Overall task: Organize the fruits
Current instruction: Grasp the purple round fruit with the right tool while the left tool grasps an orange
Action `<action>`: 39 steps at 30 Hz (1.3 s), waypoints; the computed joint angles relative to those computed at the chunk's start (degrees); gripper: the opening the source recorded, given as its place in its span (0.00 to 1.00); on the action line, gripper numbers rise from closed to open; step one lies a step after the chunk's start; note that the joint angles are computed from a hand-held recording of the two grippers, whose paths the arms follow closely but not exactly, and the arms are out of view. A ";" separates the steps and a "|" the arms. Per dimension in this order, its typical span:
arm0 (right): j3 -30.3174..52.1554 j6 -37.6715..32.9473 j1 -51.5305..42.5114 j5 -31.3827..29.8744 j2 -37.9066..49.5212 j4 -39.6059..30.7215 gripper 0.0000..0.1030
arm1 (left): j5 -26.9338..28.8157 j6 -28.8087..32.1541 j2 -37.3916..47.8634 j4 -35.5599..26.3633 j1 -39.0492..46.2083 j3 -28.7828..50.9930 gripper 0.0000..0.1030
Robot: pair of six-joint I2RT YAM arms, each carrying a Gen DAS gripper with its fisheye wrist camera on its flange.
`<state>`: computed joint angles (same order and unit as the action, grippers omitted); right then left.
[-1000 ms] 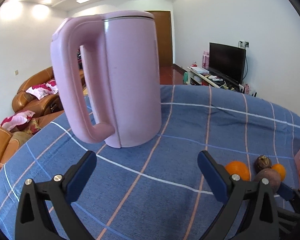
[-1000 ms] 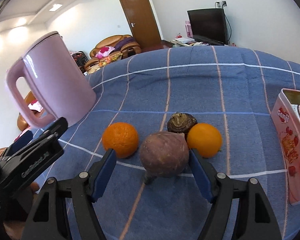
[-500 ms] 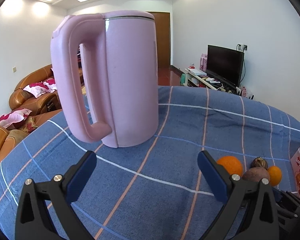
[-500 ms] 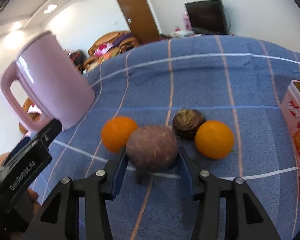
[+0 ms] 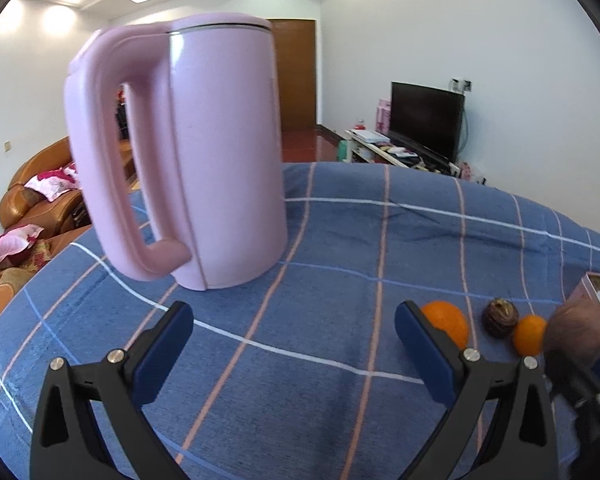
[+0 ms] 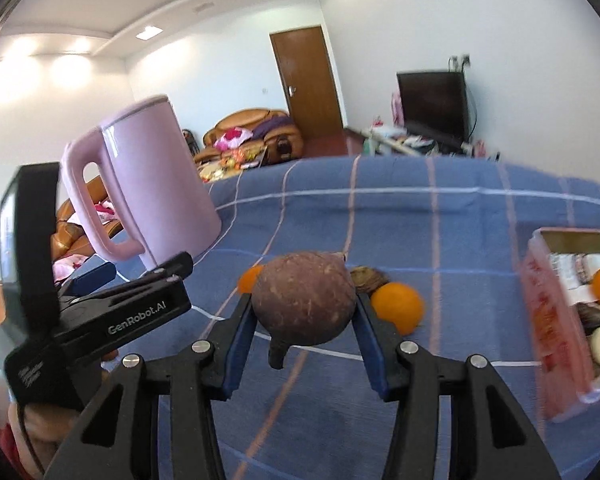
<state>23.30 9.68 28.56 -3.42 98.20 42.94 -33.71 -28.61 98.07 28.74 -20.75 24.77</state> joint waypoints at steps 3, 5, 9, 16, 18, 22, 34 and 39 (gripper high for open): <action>-4.28 -3.53 -2.12 2.67 -3.76 2.99 0.50 | 2.63 1.82 -0.05 2.27 -0.65 -0.57 1.00; -5.69 -5.53 -2.93 4.09 -4.82 4.54 0.50 | 4.40 3.64 0.37 3.40 -1.33 -0.39 1.00; -8.19 -9.38 -6.43 3.52 -6.99 5.61 0.50 | 8.08 6.36 1.85 4.06 -2.60 0.99 0.99; -7.36 -9.19 -11.32 -1.29 -5.89 4.78 0.50 | 10.85 4.62 7.42 -5.12 -4.48 10.63 0.85; -7.10 -8.73 -11.42 -1.63 -5.44 4.85 0.50 | 11.40 4.33 10.23 -9.49 -4.53 15.09 0.78; -6.34 -8.37 -12.00 -2.65 -4.82 3.95 0.50 | 13.64 3.49 15.42 -16.59 -4.15 22.23 0.59; -5.67 -6.49 -12.68 -3.18 -4.14 3.78 0.50 | 14.23 2.45 13.82 -14.26 -4.76 19.74 0.47; -9.12 -8.24 -9.72 4.09 -4.85 11.57 0.50 | 2.06 -0.55 9.32 -10.16 -10.44 14.44 0.47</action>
